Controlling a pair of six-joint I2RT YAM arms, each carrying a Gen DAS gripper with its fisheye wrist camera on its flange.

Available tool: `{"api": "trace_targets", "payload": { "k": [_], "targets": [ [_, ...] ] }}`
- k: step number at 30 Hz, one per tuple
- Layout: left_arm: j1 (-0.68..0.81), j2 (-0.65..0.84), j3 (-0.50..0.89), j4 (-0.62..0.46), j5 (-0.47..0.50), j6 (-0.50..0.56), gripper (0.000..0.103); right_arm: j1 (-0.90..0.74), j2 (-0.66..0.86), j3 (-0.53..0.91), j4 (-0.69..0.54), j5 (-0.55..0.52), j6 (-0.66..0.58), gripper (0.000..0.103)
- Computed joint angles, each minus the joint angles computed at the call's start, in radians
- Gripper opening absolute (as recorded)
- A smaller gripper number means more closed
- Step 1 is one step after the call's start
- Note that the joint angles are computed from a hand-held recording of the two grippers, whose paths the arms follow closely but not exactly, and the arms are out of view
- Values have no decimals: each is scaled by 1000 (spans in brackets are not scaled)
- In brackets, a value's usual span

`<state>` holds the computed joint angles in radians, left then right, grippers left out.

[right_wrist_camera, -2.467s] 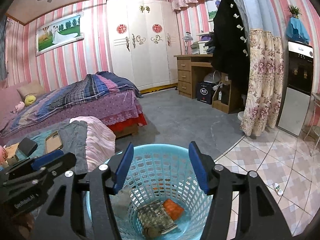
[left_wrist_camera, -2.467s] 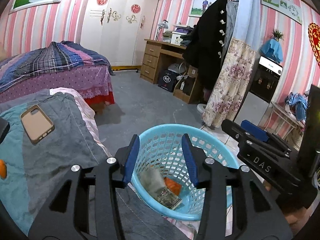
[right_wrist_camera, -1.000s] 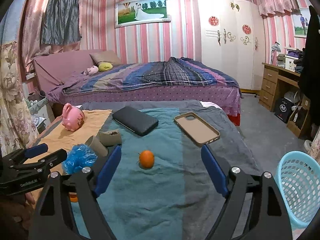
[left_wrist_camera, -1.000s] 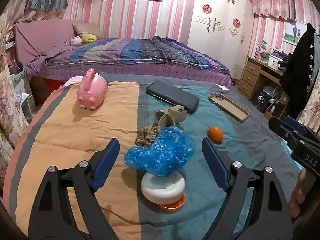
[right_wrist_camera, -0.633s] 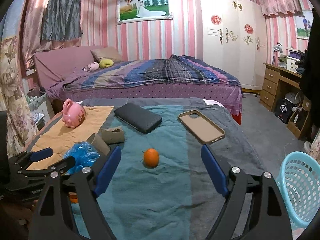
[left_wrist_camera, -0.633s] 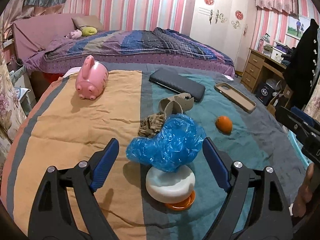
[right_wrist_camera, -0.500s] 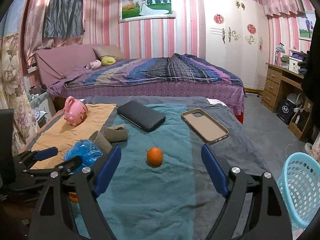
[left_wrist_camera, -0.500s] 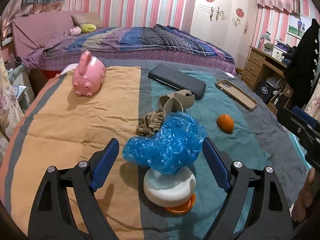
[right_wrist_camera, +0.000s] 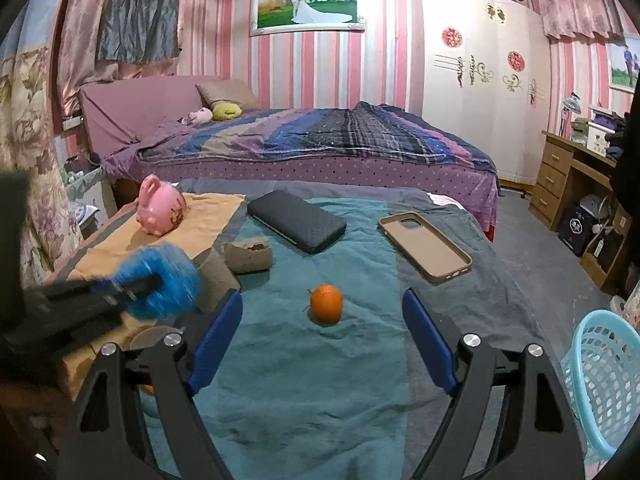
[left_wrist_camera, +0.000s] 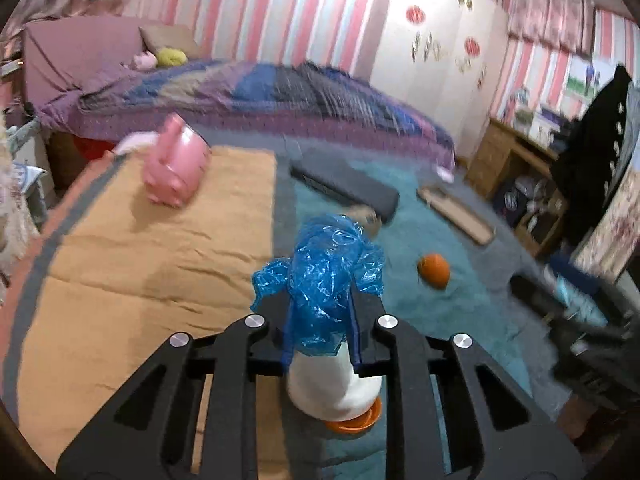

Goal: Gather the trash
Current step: 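Grasp blue plastic bag with left tool while right tool grasps white round lid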

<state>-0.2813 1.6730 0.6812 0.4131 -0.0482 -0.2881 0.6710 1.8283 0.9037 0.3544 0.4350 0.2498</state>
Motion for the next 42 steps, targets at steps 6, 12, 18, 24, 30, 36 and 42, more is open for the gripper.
{"api": "trace_targets", "payload": {
  "k": [6,12,18,24,30,36,42],
  "targets": [
    [74,-147,-118,21,-49,17,19,55,69,76,-39,-32,-14,81],
    [179,-169,-151,-6,-33,30,19,117,184,207,-110,-43,-7,81],
    [235,-167,-167,-6,-1,60,19,154,298,339,-200,-76,40,81],
    [247,-156,-169,-13,22,80,19,155,372,438,-314,-101,90,81],
    [249,-150,-167,-14,33,80,19,153,398,470,-344,-130,95,73],
    [247,-151,-167,-12,30,80,19,160,393,461,-326,-139,67,61],
    [230,-156,-167,-6,11,66,19,156,334,380,-230,-140,55,61]
  ]
}}
